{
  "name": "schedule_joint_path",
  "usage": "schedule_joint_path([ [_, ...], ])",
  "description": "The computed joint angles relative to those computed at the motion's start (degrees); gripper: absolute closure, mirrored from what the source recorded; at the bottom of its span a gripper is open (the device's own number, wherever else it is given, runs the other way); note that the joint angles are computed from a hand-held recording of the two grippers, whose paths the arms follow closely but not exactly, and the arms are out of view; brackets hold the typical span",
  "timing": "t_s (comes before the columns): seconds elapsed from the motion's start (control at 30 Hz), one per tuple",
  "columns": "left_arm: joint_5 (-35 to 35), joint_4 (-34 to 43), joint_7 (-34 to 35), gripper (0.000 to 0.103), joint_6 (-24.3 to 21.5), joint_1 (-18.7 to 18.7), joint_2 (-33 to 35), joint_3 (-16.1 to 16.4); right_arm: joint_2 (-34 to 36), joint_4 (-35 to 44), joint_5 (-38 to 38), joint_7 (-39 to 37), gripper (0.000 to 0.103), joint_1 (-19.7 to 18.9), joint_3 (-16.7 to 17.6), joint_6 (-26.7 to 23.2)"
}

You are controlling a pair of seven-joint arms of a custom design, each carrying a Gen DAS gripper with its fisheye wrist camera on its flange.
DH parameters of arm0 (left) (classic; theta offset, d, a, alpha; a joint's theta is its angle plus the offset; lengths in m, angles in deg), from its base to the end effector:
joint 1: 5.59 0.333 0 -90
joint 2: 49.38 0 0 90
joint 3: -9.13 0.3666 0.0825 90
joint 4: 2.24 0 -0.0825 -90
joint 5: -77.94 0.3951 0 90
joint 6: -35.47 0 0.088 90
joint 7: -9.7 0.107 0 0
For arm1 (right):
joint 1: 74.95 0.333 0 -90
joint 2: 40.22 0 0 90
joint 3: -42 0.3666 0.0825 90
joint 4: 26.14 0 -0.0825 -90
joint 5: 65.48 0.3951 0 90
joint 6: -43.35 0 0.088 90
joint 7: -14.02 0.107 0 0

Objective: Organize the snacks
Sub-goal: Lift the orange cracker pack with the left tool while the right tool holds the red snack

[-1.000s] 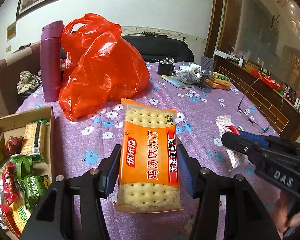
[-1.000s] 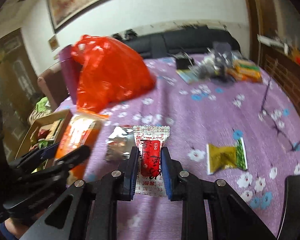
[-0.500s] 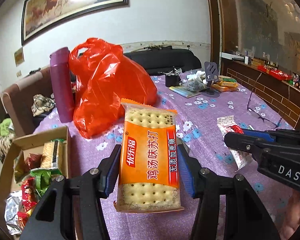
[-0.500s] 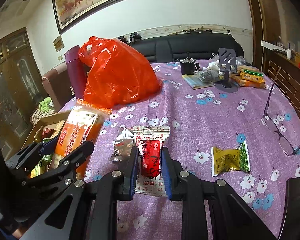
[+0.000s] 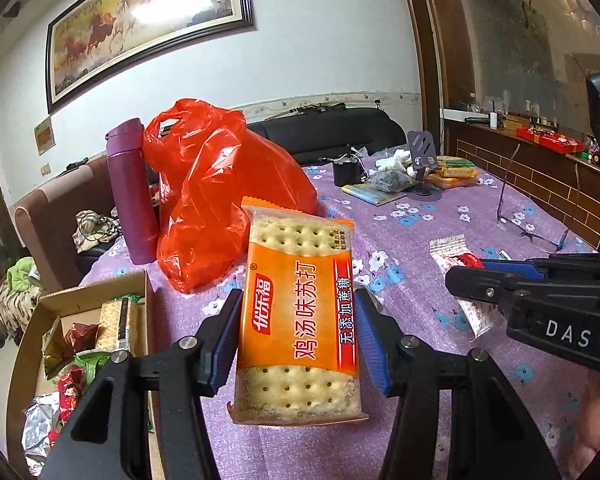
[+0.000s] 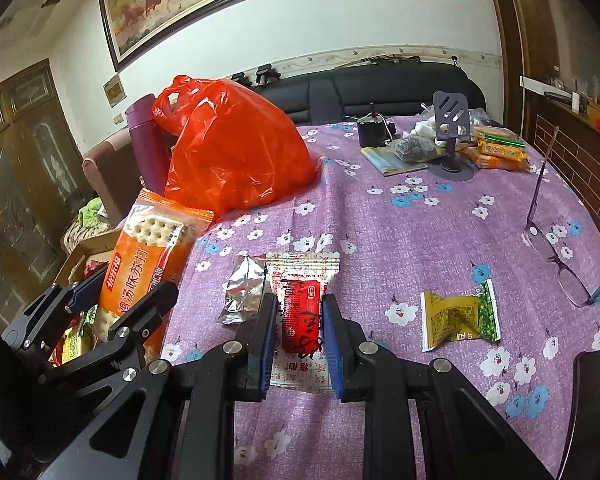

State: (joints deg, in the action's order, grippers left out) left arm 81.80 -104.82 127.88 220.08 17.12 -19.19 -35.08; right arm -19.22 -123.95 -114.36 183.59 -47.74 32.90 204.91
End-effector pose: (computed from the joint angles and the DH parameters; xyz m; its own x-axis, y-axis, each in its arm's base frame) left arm 0.7071 -0.1658 0.4919 -0.5458 -0.8281 -0.1280 -0.3381 0.3574 -0.8706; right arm 0.6696 0.2759 0.4945 -0.2068 -0.9525 -0.2233 -0.5869 0.3034 -0.7507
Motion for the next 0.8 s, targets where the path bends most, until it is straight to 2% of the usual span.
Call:
schedule_joint_path([
  [0.1, 0.36, -0.40, -0.11, 0.050, 0.97, 0.07, -0.11, -0.03, -0.01, -0.02, -0.03, 0.16, 0.079, 0.05, -0.08, 0.01],
  [0.27, 4.17, -2.35, -1.82, 0.050, 5.59, 1.64, -0.24, -1.25, -0.11, -0.15, -0.46, 0.55, 0.079, 0.16, -0.22, 0.14],
  [0.37, 6.67, -2.62, -3.30, 0.050, 5.80, 1.19, -0.52, -0.39, -0.17, -0.19, -1.18, 1.49, 0.079, 0.37, -0.49, 0.16],
  [0.4, 7.59, -2.24, -3.89, 0.050, 4.58, 1.91, -0.16, -1.21, -0.18, -0.22, -1.32, 1.81, 0.079, 0.37, -0.54, 0.07],
  [0.47, 8.02, -0.26, -4.54, 0.050, -0.96, 4.89, 1.72, -5.17, -0.31, -0.37, -1.51, 2.36, 0.079, 0.29, -0.56, -0.05],
  [0.53, 4.81, 3.52, -3.86, 0.049, -10.26, 7.19, 4.10, -8.82, -0.53, -0.63, -1.96, 3.42, 0.079, 0.21, -0.72, -0.08],
  [0.57, 2.96, 5.78, -3.84, 0.046, -15.21, 7.42, 5.18, -9.48, -0.66, -0.76, -2.25, 3.92, 0.079, 0.16, -0.79, -0.11],
  [0.63, 0.41, 10.38, -7.10, 0.046, -22.48, 4.09, 5.69, -5.52, -0.82, -0.88, -2.53, 4.25, 0.079, -0.07, -0.61, -0.34],
  [0.7, 0.33, 13.16, -12.03, 0.046, -25.72, -0.89, 4.75, 1.23, -0.89, -1.04, -2.15, 4.26, 0.079, -0.55, -0.20, -0.43],
  [0.8, -1.50, 16.05, -15.18, 0.039, -30.67, -4.16, 4.54, 5.91, -1.16, -1.44, -2.28, 5.10, 0.079, -0.80, -0.23, 0.34],
])
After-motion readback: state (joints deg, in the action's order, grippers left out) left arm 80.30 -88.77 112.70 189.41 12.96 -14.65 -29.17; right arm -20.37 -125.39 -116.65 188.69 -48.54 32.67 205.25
